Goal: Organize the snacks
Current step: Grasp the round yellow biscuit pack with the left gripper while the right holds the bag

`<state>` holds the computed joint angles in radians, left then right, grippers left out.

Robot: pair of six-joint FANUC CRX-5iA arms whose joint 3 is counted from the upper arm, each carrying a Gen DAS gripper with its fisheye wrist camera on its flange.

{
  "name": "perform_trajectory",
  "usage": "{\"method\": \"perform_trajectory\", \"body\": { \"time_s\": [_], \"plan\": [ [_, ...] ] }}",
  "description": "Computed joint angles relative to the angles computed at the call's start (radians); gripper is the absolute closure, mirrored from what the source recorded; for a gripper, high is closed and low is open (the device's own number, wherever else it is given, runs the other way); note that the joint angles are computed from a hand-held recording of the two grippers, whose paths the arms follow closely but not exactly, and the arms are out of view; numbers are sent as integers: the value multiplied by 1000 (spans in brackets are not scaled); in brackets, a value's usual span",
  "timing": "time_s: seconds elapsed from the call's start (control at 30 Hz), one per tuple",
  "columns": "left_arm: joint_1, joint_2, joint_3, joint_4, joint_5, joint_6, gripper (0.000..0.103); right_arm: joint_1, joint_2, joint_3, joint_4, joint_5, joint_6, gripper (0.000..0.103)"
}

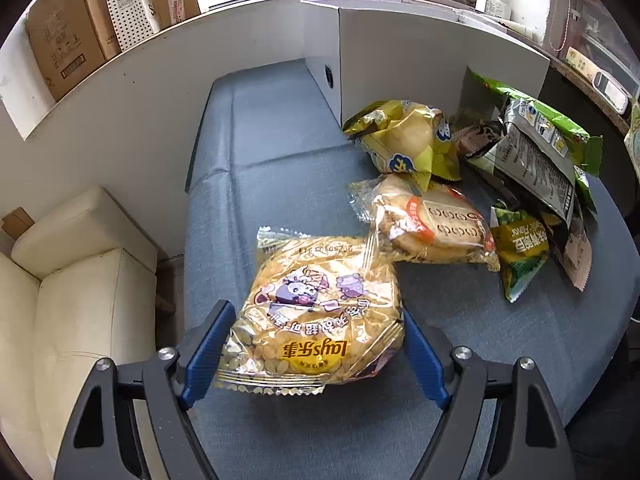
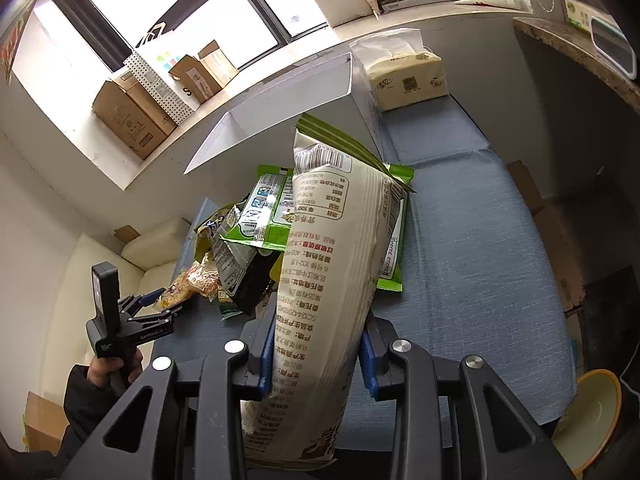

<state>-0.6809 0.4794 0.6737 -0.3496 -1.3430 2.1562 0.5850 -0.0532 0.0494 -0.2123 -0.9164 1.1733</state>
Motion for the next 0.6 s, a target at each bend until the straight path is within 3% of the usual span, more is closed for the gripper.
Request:
{"method": "perform_trajectory", "body": {
  "time_s": [0.13,0.2,0.27,0.33,0.43,0.5,0.57,0.6],
  "plan": [
    [-46,-52,-28,-63,-19,37,19,7,6,8,-6,-1,23,66],
    [-68,-80,-34,-98,-19,52,32,11,9,13,-2,0,32,66],
    [-78,-109,-35,-113,-17,70,35,16,17,25,8,-1,35,66],
    [-82,-119,-19,-121,-5,60,50,19,23,37,14,3,39,66],
    [-100,-104,29,-151,-19,17,54,25,26,50,20,10,47,66],
    [-85,-104,19,-122,-8,7,54,28,27,54,20,8,50,66],
    [-46,-121,-36,-46,32,8,37,28,26,54,6,7,65,66],
    [-37,-119,-52,-42,29,21,19,27,28,56,-2,3,71,66]
  ]
}}
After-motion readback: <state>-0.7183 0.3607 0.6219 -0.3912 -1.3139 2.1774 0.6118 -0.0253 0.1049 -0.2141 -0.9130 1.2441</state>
